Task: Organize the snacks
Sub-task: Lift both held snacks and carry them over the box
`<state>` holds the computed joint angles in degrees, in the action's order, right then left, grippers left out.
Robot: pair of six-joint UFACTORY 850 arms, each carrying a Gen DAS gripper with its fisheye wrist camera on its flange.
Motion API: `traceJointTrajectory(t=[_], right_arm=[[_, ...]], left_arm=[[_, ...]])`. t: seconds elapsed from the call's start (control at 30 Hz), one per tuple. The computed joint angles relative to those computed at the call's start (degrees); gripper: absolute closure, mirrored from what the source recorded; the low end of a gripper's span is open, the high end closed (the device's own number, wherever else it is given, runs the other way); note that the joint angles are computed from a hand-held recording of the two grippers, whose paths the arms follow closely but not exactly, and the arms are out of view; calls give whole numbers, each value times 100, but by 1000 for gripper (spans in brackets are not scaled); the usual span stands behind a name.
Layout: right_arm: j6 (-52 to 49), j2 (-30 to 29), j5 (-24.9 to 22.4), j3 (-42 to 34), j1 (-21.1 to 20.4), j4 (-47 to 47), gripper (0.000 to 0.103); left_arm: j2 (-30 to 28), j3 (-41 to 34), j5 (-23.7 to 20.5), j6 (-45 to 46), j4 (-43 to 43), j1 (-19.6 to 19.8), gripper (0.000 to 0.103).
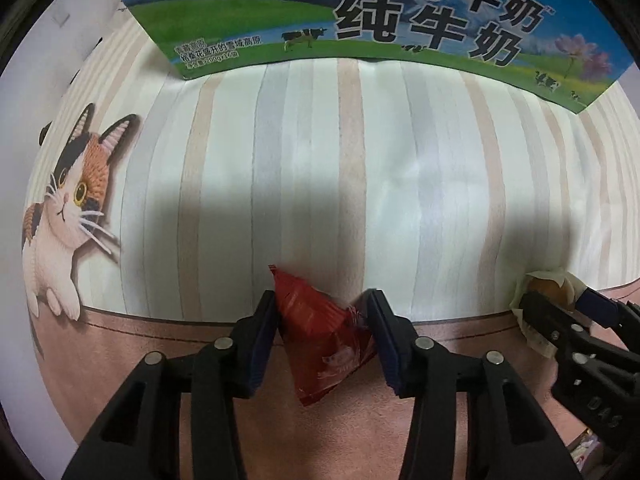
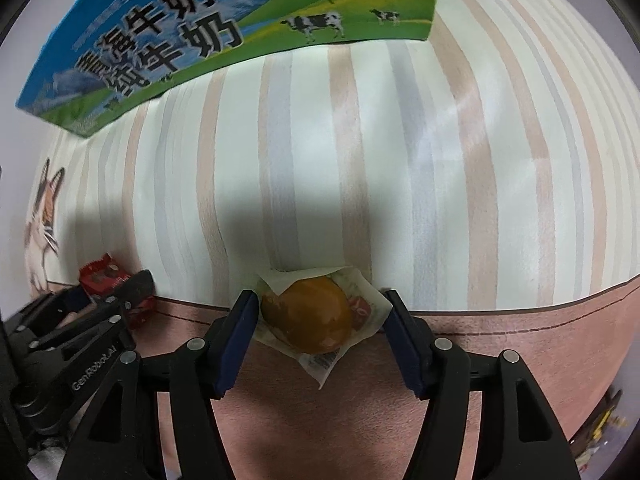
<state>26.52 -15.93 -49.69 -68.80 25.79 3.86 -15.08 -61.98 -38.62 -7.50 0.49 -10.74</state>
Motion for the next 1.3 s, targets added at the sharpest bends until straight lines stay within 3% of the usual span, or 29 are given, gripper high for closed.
traceJointTrajectory(t=[0.23, 0.53, 0.83, 0.97, 1.13, 1.3], right_arm=[[272, 200, 191, 195, 235, -257, 47], [-18, 669, 275, 336, 34, 467, 50], [-499, 983, 270, -218, -337, 960, 50], [-816, 723, 216, -962, -578, 1195, 50], [-972, 17, 92, -2233, -787, 997, 50], [-1122, -1089, -426, -3788, -1027, 644, 50]], left_arm=[[218, -19, -213, -176, -73, -218, 68], [695, -229, -570, 269, -566, -146, 68], [804, -1364, -1009, 1092, -1513, 59, 68], [265, -2498, -1247, 1297, -1755, 68, 68], [-973, -4292, -1722, 1318, -1848, 128, 68], [-2856, -7060, -2994, 986, -1775, 208, 67]])
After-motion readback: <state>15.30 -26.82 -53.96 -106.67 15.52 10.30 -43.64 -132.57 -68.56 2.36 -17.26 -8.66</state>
